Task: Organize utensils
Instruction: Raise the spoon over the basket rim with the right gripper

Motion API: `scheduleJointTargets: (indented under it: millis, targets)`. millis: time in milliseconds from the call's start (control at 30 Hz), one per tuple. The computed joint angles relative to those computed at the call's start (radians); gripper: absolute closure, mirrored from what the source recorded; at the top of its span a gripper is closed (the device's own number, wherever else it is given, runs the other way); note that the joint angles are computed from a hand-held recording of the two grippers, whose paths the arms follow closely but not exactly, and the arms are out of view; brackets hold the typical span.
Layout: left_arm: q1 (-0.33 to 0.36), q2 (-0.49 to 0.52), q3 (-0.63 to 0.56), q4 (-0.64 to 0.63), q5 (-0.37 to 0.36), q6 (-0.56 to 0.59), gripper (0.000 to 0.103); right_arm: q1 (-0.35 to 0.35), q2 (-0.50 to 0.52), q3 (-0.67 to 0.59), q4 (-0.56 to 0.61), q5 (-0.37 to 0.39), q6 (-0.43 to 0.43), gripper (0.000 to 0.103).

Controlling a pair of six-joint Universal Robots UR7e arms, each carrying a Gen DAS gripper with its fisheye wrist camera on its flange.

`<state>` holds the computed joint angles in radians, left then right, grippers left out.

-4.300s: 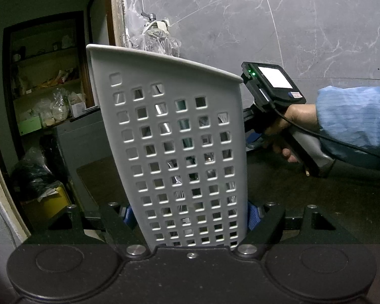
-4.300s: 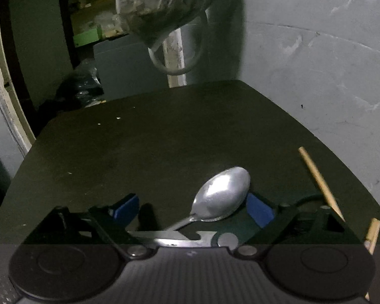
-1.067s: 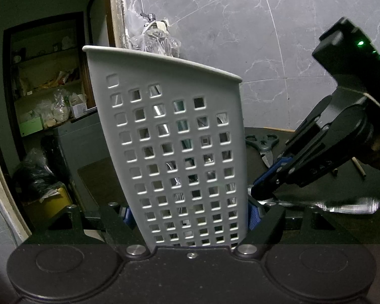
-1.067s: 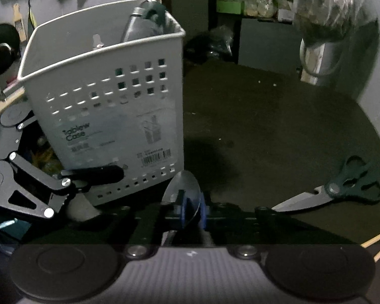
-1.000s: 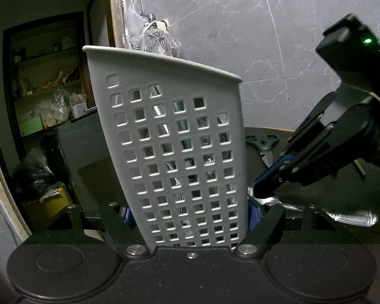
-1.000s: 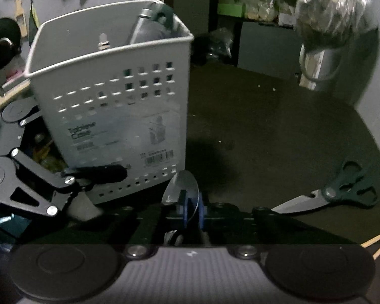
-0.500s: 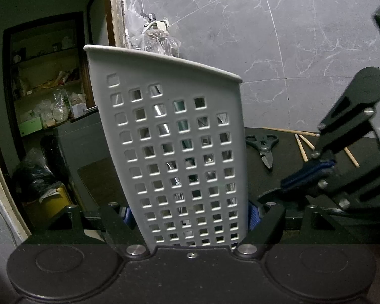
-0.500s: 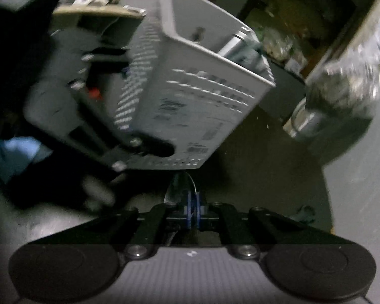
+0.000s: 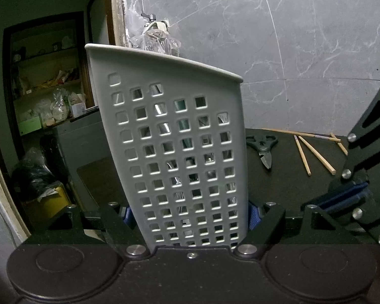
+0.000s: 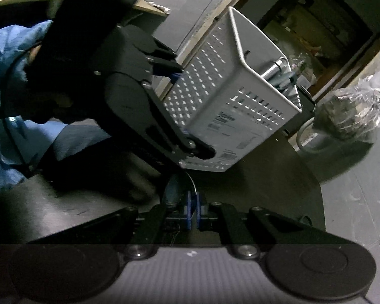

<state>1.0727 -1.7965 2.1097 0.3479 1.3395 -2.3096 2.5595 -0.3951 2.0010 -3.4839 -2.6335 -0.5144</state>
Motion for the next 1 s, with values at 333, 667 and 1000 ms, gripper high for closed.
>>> scheduleJointTargets:
  millis: [333,667,1000]
  targets:
    - [0.009,-0.004,-0.003,0.006,0.011,0.005,0.024,-0.048,-0.056,0.026,0.087,0.062,0.126,0.100]
    - [0.009,-0.005,-0.002,0.006,0.010,0.005,0.024,-0.214,-0.252,0.176,0.006,0.429,0.307,0.049]
    - [-0.001,-0.008,-0.002,0.007,-0.004,0.006,0.024,-0.397,-0.372,0.196,0.144,0.761,0.079,0.046]
